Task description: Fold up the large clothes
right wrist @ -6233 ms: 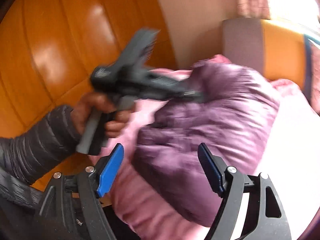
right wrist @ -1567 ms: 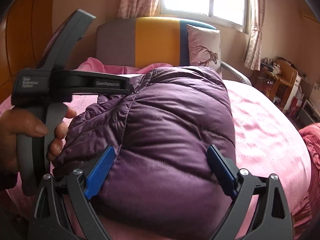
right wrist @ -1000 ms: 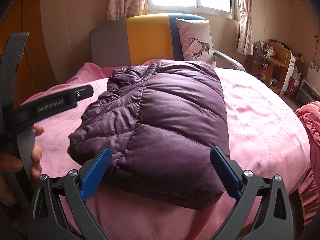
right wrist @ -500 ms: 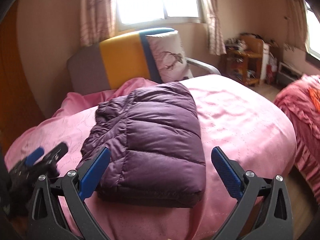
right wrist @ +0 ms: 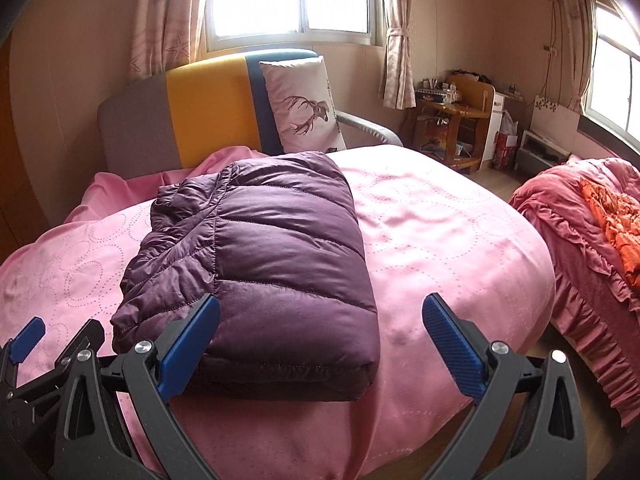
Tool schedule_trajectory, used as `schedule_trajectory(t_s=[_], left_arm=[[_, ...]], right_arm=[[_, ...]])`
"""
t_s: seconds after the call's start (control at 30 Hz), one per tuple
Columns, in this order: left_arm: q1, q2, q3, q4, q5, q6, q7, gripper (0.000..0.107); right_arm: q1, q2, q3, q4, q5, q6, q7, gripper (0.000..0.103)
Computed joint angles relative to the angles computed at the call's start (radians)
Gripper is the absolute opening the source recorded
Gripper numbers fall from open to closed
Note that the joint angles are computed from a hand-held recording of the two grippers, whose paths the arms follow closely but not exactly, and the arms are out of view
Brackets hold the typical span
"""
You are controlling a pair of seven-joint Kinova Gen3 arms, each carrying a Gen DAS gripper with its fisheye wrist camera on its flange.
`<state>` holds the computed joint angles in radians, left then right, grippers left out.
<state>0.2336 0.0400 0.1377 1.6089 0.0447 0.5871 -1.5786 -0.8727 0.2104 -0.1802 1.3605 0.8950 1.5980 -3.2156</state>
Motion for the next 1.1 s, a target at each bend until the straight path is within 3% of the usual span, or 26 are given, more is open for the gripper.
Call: schedule_trajectory(t_s=[0.47,1.1], left_arm=[[0.027,-0.012,0.008,-0.002,-0.108,0.011,0.129,0.099],[0.029,-0.010,0.009,-0.001,-0.107,0.022,0.127,0.099]], right_arm=[[-0.006,0.007,-0.002,0.008,-0.003,-0.001,0.023,0.101],[0.012,0.000,-0.003,0.030,-0.017,-0.049,0.022,0.101]])
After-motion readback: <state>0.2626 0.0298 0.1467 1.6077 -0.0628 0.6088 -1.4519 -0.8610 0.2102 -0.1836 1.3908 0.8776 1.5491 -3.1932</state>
